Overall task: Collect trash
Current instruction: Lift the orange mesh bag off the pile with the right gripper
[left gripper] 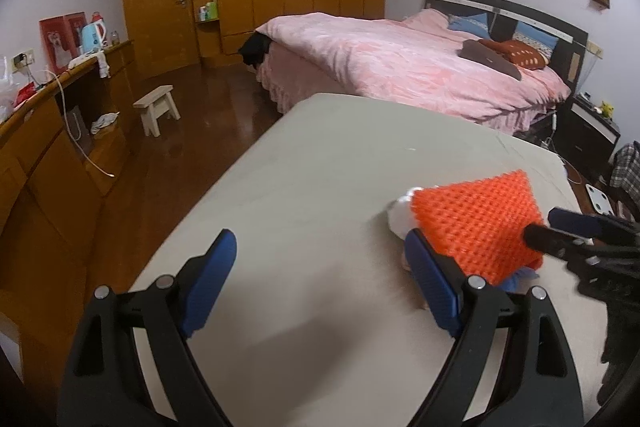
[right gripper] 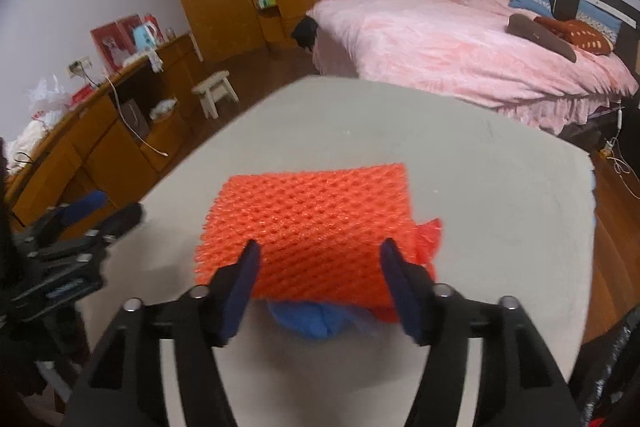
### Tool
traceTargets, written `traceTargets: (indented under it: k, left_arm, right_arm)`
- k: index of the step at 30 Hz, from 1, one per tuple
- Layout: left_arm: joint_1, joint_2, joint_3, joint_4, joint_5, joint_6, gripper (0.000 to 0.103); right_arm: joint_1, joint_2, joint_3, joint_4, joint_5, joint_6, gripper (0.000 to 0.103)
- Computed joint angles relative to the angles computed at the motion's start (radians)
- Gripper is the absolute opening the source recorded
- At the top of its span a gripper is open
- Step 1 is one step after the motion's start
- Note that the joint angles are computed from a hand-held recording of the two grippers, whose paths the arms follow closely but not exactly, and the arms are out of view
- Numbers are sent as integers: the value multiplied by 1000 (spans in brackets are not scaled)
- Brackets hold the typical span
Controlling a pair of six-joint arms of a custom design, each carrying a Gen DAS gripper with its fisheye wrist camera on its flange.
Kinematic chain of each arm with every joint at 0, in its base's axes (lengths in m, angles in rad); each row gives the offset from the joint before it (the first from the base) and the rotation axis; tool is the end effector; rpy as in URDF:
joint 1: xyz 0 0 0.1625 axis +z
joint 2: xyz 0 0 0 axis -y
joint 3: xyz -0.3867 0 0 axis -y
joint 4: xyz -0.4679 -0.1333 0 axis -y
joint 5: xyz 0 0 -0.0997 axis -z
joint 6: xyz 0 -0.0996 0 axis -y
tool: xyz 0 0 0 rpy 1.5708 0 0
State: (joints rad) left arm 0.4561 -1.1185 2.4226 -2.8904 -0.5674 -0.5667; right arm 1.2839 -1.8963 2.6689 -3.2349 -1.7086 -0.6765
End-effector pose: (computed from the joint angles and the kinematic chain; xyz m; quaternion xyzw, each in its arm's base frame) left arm -0.2570 -0.3681 0.0070 0.2336 0.8450 -0.3629 0.3157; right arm 0.0155 -0.3703 0.2179 0.1451 -0.8889 0.3524 0.2543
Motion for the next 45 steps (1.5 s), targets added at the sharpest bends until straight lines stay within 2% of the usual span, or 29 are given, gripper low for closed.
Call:
traceTargets:
  k: [2,3,4,5,6,8,9,11,13,16,19,20,22,23,24,27,29,32,33,37,39,41,45]
  left_arm:
    - [2,-11,4,11,7,-5,84]
    - [3,-15,4,15,9,-5,84]
    - [3,-17,5,18,11,-6,84]
    - [4,-20,8,20,13,-6,84]
    - [5,-22,9,21,12,-8,84]
    - [8,-26,12,26,5,-19,84]
    - [9,-31,16,28,2,-23,84]
    - [9,-30,16,25,-6,-30,84]
    - [7,-29,16,20,-9,-25,84]
    - [-2,-26,16,14,-11,-21,84]
    - [-8,-21,14,8,-11,-17,84]
    - [-10,-21,13,9,-12,-19,84]
    - [-15,-25,15,16,-9,-25,84]
    - [-15,-25,14,19,-10,-27,84]
    - [-14,-27,14,23,-10,-29,84]
    - [-9,-36,15,43,-10,-39,84]
    - [-1,-37,15,48,-11,-38,84]
    - [10,-35,15,46,-13,-42,84]
    - [14,-33,13,46,-16,-44,84]
    - [20,-27,14,37,-23,-45,84]
    - [22,-27,17,32,-26,-41,84]
    - [24,-26,16,28,-29,-37,84]
    - [19,-28,18,25,-34,-37,84]
  right_arm:
    - [13,87,-31,-36,-56,5,62]
    - [16,122,-41,-50,-80,4,54]
    - [10,145,-44,-69,-77,-6,51]
    - [12,167,-45,-98,-86,-22,40]
    - [18,176,-45,-107,-97,-35,25]
    - [25,154,-40,-60,-86,-52,14]
    - [29,144,-36,-50,-88,-63,5]
    - [20,80,-15,6,-47,-70,0]
    - [-2,-11,8,83,24,-64,0]
    - [-14,-120,39,147,73,-71,0]
    - [-12,-147,48,148,72,-67,1]
    - [-4,-125,44,124,51,-70,5]
    - [6,-80,27,105,19,-61,24]
    - [6,-51,18,90,7,-49,42]
    - [7,-18,9,64,-7,-33,52]
    - [10,82,-24,-20,-53,-10,67]
    - [17,143,-45,-62,-87,-19,71]
    - [32,208,-65,-96,-108,-54,69]
    - [37,226,-72,-101,-115,-60,59]
    - [17,200,-65,-59,-82,-57,41]
    - [7,168,-57,-28,-60,-57,29]
    - [-8,102,-36,22,-6,-61,26]
    - [-31,-46,5,112,105,-60,26]
